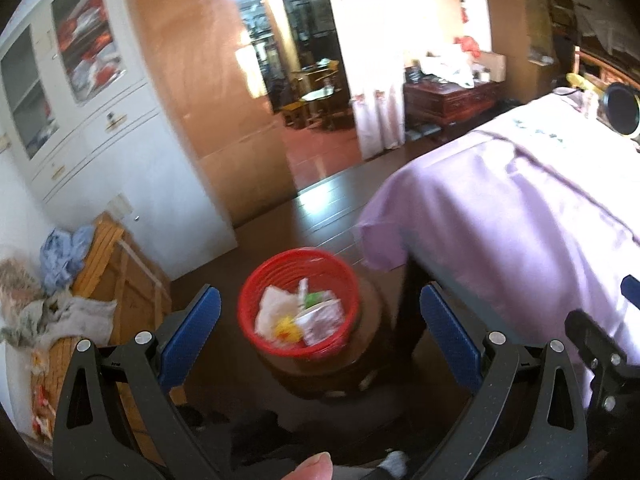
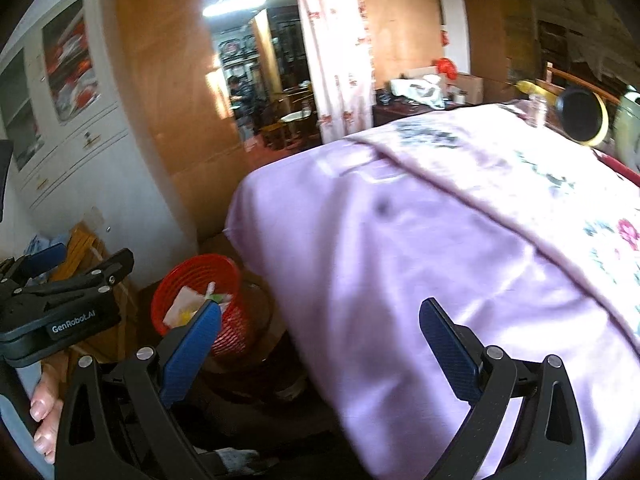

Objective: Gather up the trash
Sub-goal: 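Swing both open tools over the quilt to check for remaining items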

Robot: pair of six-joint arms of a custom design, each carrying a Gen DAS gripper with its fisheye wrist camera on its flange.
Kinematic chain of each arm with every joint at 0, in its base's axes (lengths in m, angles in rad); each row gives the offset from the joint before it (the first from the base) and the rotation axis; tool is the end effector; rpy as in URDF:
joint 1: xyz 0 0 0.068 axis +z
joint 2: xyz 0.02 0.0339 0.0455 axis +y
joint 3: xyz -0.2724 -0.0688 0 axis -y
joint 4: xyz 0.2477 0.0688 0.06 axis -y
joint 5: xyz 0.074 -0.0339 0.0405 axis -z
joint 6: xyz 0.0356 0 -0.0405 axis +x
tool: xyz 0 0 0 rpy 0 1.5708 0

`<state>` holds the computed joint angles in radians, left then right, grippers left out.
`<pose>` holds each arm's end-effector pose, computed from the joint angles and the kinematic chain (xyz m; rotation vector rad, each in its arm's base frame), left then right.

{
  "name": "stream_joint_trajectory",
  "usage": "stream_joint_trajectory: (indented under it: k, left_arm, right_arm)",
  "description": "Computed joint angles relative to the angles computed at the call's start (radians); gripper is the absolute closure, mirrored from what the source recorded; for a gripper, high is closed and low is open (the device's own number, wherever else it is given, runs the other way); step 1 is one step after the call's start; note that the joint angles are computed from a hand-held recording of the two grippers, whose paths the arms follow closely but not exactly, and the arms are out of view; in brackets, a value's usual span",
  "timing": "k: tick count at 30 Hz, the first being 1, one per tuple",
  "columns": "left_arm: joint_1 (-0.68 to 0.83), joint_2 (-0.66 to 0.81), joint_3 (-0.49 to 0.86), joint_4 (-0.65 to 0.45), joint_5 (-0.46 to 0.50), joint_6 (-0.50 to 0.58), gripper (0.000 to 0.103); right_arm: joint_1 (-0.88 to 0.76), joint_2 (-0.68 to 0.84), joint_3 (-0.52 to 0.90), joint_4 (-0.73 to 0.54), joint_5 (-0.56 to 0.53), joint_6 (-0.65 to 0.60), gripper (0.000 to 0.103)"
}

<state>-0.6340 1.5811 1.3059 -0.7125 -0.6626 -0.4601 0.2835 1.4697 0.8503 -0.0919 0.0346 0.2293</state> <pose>0.2818 -0.1800 0.2911 -0.0368 2.3094 0.3163 0.2999 0.0861 0.2180 -0.0439 2.2916 0.2280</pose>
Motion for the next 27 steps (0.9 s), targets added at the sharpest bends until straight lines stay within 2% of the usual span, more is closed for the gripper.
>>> stream_joint_trajectory:
  k: [10,16,21,27]
  left_arm:
    - [-0.139,0.198,0.283,-0.011,0.0,0.079,0.007]
    - [-0.226,0.386,0.541,-0.044,0.022,0.135,0.007]
    - [-0.269,0.53,0.738,-0.077,0.07,0.162,0.007]
    - [-0.285,0.6,0.834,-0.11,0.072,0.149,0.007]
  right_arm:
    - [-0.222,-0.149,-0.065,-0.031,-0.072,-0.03,0.006]
    - [-0.388,-0.225,-0.081,-0.086,-0.095,-0.087,0.006]
    - [-0.525,-0.223,-0.057,-0.131,-0.114,-0.122,0.006]
    - [-0.566,-0.192,-0.048,-0.131,-0.132,-0.131,0.006]
